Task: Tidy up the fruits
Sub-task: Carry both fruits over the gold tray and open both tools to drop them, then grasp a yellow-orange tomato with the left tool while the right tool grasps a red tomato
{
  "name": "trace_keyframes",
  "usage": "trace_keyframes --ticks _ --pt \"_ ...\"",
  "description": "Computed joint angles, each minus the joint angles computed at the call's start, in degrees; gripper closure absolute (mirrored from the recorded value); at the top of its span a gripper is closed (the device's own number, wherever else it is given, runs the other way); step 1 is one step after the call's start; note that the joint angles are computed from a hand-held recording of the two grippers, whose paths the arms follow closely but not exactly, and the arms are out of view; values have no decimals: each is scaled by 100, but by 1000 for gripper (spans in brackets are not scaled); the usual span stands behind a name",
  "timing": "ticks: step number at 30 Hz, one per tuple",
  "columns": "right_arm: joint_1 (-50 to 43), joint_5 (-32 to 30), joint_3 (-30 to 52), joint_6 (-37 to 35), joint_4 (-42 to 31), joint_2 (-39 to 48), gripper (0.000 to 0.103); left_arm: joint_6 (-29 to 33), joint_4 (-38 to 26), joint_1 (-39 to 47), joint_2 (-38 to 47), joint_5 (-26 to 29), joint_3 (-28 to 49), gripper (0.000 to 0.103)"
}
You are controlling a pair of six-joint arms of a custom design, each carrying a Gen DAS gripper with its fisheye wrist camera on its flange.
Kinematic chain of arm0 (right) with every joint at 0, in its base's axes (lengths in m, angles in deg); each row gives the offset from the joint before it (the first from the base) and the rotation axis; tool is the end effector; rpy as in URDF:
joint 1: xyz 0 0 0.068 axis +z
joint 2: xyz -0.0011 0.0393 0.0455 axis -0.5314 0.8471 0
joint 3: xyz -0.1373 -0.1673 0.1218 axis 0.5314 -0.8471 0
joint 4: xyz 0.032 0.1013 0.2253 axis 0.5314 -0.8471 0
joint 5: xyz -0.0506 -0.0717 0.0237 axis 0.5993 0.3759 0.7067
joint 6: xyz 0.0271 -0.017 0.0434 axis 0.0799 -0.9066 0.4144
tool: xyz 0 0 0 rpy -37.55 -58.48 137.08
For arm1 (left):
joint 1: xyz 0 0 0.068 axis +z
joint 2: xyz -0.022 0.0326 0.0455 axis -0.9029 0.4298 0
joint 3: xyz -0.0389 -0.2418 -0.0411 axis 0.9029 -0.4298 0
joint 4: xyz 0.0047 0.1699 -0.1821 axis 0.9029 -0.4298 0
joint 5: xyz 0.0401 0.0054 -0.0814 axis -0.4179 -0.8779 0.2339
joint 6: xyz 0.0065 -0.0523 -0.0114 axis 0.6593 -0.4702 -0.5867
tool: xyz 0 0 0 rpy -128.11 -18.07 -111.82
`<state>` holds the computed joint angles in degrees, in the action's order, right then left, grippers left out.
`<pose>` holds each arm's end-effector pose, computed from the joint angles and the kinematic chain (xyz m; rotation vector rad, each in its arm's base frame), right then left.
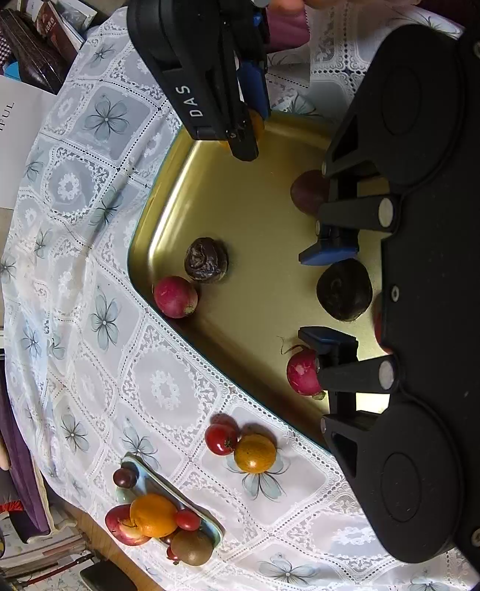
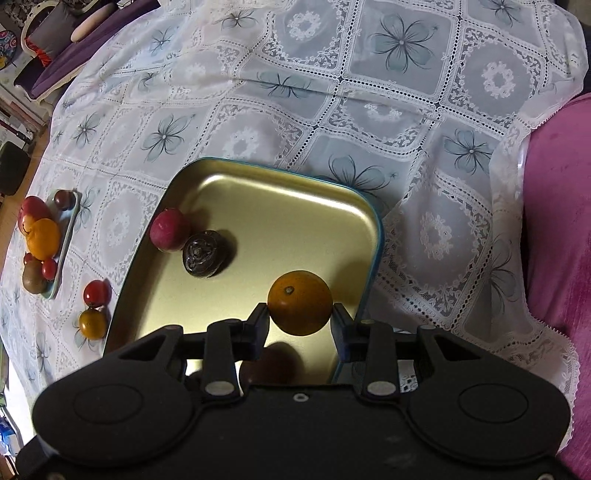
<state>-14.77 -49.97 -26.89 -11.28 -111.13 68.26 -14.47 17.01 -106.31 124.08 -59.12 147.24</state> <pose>0.2960 0.0898 0.1447 0.7693 2.7170 0.1653 0.2869 -0.2510 0.1272 0.4675 2.6401 -0.2015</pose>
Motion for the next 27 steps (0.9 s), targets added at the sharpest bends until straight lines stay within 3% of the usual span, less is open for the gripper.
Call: trace_keyframes --ticks 19,27 --pt "219 172 178 -34 -121 105 67 30 -4 89 -235 -38 -219 57" --pt "238 84 152 -174 -73 21 67 435 -176 747 -596 -50 -158 53"
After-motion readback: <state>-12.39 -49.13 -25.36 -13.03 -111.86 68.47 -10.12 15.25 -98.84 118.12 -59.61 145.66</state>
